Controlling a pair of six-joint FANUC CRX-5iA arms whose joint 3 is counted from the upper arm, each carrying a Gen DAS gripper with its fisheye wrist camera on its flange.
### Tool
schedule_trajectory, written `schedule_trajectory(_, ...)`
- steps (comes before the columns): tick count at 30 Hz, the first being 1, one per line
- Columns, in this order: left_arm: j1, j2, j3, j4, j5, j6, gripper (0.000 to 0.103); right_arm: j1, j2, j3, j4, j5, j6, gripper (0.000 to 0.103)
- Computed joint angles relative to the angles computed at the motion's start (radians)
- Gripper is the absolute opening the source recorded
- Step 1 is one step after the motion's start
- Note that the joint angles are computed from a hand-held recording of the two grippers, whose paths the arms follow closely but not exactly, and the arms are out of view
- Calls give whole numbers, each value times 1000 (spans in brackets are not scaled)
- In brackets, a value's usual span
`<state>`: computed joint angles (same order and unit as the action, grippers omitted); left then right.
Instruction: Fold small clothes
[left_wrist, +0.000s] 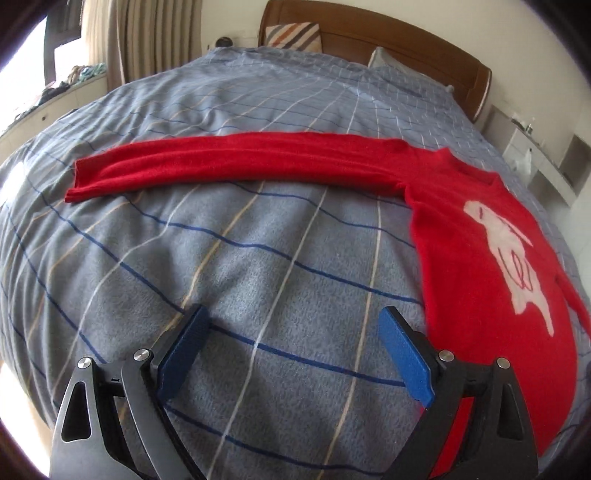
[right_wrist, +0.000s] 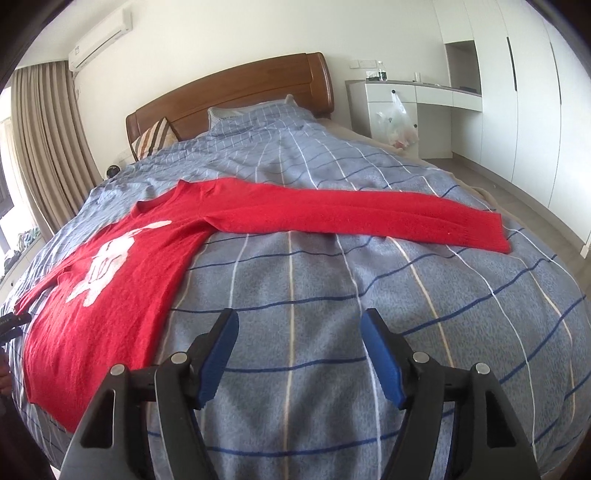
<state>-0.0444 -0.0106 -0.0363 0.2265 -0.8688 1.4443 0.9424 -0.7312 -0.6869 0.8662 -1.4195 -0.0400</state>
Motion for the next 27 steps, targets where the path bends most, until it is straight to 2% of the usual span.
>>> schedule_trajectory(3,-7,-30,-65,20,80,-39,101,-40,-20,-14,-46,19,-18,68)
schedule_trajectory(6,-19,-44,-85,-17,111,-79,102,-49,-27,-22,-56,30,-20,71)
schedule_trajectory(9,-24,-47,-79,-42,106,-61,102,-41,-13,-25,-52,24,-6,76)
schedule_trajectory(18,-15,-65,-117,-3,128,-99,102,-49,-8,-37,-54,45,10,83)
schedule_trajectory(22,-25,-63,-102,-42,119,-72,103,-46,7,-40,-48,46,20,88)
schedule_trajectory(27,-25,-57,-93,-43,104,-71,103,-45,14,-41,-44,46,21,89)
